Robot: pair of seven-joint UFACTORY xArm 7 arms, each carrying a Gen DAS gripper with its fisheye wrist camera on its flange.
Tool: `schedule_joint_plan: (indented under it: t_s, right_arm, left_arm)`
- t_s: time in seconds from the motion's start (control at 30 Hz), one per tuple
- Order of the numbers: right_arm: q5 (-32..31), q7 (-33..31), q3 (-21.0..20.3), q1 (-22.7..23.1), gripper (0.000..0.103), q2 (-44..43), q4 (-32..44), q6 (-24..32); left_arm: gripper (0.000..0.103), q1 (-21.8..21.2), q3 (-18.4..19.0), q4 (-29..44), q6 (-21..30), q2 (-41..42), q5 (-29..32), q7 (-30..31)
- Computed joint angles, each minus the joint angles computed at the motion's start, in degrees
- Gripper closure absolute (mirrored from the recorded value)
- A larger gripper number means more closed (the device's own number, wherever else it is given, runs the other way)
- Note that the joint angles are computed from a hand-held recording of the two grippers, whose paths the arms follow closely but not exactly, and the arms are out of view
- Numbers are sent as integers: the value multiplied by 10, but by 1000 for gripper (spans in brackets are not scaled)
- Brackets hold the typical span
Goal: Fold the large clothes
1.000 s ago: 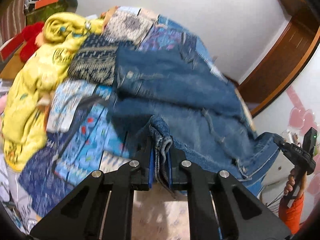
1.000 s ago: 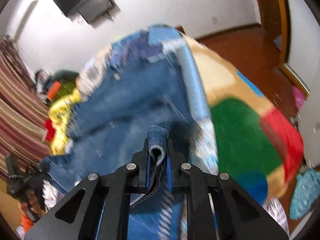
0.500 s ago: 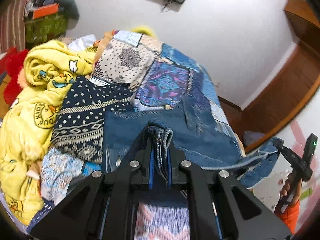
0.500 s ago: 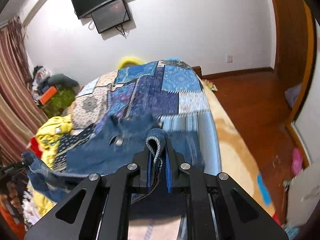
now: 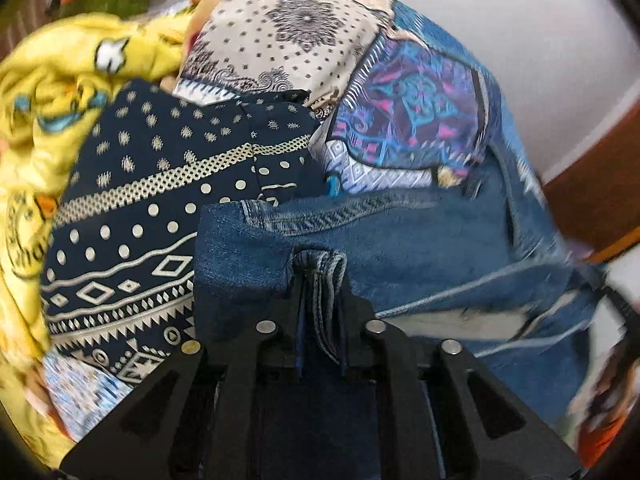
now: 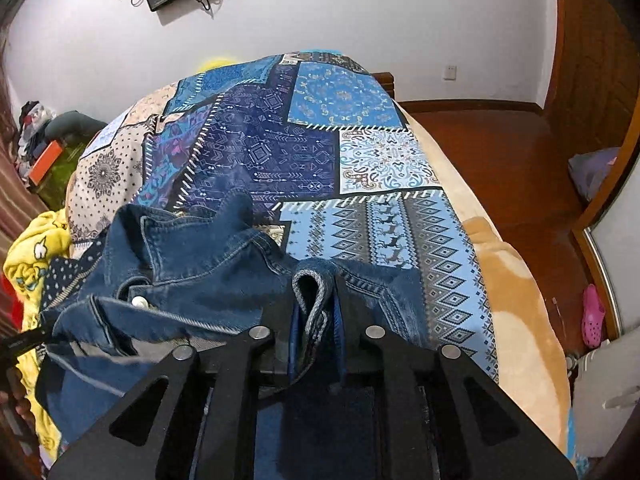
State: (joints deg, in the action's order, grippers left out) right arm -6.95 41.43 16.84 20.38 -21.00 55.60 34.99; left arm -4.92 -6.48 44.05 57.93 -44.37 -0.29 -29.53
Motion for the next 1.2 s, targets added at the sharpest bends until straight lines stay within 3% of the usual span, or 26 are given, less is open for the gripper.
schedule_joint_plan:
  t_s: [0.1, 0.13, 0.27, 0.33, 0.57, 0.83, 1.1, 1.2]
  right_arm:
    - [-30, 17, 12, -15, 70, -9, 17, 34]
    - [-34, 18, 12, -17, 63, -12, 22, 38]
    - [-24, -10, 3, -4, 61, -51, 14, 22]
    - [-10, -27, 2, 6, 53, -68, 8, 18]
    - [39, -81, 12, 41, 47, -84, -4, 29]
    - [65, -114, 27, 74, 46, -14, 10, 23]
    - [34, -97, 22, 70, 46, 54, 25, 28]
    - [55, -123, 0, 79, 46, 42, 2, 6]
  left_arm:
    - [76, 6, -42, 33, 40, 13, 62, 18]
    - [64, 6, -58, 50, 58, 16, 83, 24]
    - [30, -8, -73, 76, 50, -14, 113, 37]
    - [22, -19, -73, 88, 51, -27, 102, 42]
    - [18, -65, -93, 84, 94, -38, 67, 88]
    - [18, -78, -103, 35, 84, 3, 49, 59]
    - [18, -8, -67, 42, 44, 48, 126, 23]
    - [14, -10, -18, 31, 30, 51, 94, 43]
